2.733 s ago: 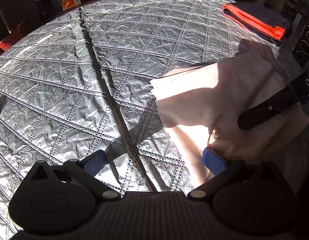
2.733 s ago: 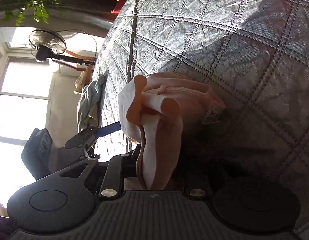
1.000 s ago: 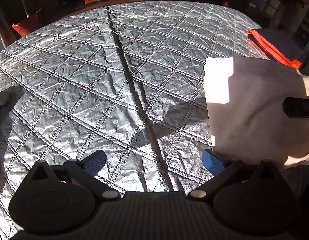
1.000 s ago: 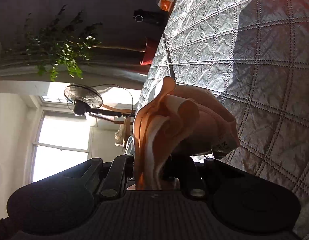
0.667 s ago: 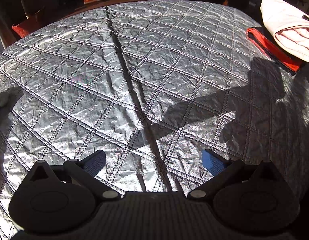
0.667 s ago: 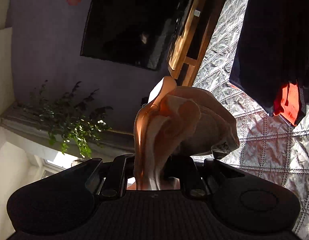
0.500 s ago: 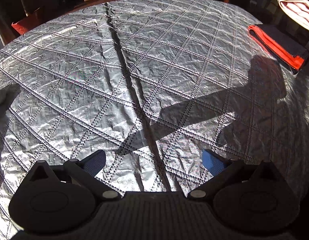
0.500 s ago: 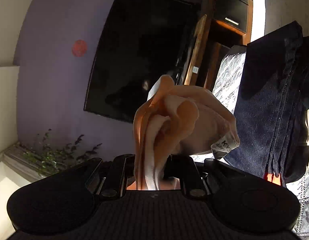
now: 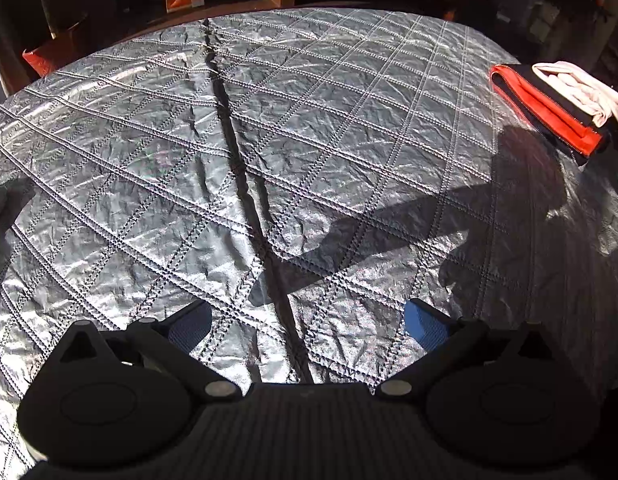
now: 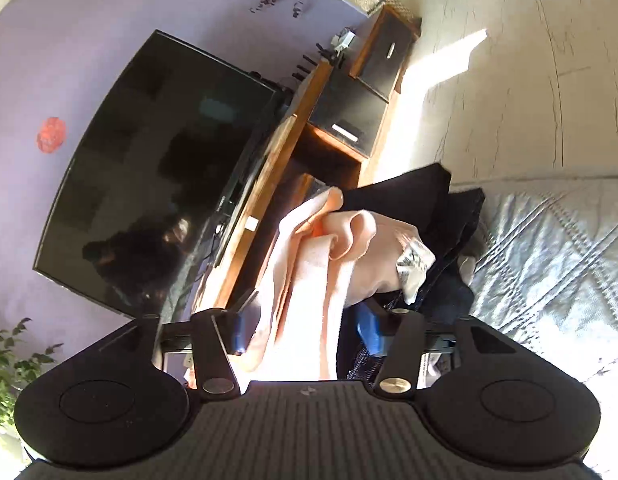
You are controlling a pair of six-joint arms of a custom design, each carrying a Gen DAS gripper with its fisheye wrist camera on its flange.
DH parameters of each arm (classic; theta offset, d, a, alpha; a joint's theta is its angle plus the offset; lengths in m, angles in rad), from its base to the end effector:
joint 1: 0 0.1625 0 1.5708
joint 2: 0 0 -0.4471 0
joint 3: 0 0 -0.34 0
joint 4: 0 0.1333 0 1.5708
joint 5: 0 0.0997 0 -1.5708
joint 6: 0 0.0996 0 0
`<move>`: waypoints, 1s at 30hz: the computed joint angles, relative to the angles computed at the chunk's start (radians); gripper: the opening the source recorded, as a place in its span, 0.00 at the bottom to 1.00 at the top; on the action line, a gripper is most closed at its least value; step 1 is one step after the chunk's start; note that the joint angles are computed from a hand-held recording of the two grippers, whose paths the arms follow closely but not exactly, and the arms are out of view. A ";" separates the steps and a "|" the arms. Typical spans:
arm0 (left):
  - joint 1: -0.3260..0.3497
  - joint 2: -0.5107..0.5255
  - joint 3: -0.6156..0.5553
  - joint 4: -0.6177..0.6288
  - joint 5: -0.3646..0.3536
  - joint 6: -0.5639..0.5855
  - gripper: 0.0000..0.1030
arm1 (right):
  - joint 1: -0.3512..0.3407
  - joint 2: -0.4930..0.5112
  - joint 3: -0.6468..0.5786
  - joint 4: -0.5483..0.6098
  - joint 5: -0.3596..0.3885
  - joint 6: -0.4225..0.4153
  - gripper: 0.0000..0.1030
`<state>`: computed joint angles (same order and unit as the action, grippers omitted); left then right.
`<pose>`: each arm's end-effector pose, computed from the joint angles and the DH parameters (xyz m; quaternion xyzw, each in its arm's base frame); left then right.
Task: Fold clothes
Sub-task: 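Lower the garment onto the dark clothes stack and open the right gripper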
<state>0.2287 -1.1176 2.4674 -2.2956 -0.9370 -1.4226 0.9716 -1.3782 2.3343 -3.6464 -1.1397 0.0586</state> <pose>-0.2527 -0.2562 0.1093 0.0593 0.9073 -0.2366 0.3425 -0.0849 -0.4344 0.3738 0.1599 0.8201 -0.5482 0.0362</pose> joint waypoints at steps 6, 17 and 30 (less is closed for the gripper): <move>-0.002 0.006 -0.003 0.001 -0.006 0.000 0.99 | 0.159 -0.064 0.032 -0.111 -0.231 -0.508 0.31; 0.012 0.026 -0.010 -0.009 -0.008 0.021 0.99 | 0.418 0.071 -0.189 0.257 -0.814 -0.859 0.14; 0.040 -0.022 -0.009 0.057 -0.008 -0.066 0.99 | 0.504 -0.090 0.254 0.063 -0.685 -0.862 0.99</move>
<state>0.2690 -1.1394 2.4588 -2.2386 -0.9446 -1.4882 1.4751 -1.4683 2.5887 -3.5833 -1.8252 -0.8038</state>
